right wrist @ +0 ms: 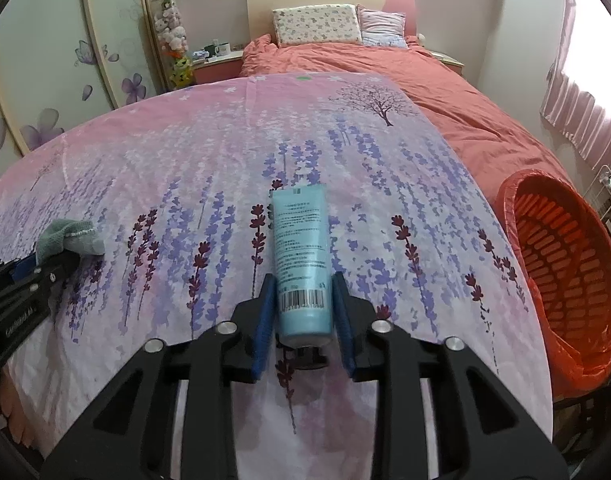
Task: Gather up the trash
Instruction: 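Lift the sock and lotion tube and carry them to the orange basket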
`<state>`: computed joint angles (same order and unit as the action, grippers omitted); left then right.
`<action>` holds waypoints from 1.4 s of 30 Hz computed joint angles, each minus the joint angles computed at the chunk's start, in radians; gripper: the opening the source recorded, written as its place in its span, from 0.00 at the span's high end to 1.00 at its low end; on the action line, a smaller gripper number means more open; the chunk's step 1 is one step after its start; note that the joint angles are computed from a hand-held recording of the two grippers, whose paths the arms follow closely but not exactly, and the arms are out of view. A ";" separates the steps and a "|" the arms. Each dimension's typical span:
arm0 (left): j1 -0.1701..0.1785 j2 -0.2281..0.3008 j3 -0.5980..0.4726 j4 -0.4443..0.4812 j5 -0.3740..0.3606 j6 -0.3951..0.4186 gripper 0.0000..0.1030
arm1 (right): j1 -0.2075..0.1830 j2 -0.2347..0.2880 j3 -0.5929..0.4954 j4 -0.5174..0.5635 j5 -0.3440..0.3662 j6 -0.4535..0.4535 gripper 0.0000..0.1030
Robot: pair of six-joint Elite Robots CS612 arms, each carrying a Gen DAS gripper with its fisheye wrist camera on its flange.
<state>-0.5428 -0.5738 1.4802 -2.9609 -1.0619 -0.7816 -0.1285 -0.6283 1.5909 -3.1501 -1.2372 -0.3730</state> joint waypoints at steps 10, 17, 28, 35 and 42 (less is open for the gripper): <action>-0.017 -0.021 0.037 -0.075 0.058 0.047 0.89 | -0.031 -0.023 0.057 -0.056 0.098 -0.028 0.73; -0.057 -0.056 0.042 -0.059 0.117 0.074 0.89 | -0.072 -0.053 0.097 -0.110 0.158 0.012 0.73; -0.103 -0.080 0.027 -0.068 0.120 0.099 0.89 | -0.131 -0.098 0.132 -0.184 0.221 0.027 0.73; -0.121 -0.075 -0.011 -0.085 0.117 0.144 0.89 | -0.161 -0.110 0.134 -0.223 0.250 0.053 0.73; -0.141 -0.049 -0.084 -0.107 0.089 0.225 0.89 | -0.194 -0.106 0.125 -0.249 0.251 0.078 0.73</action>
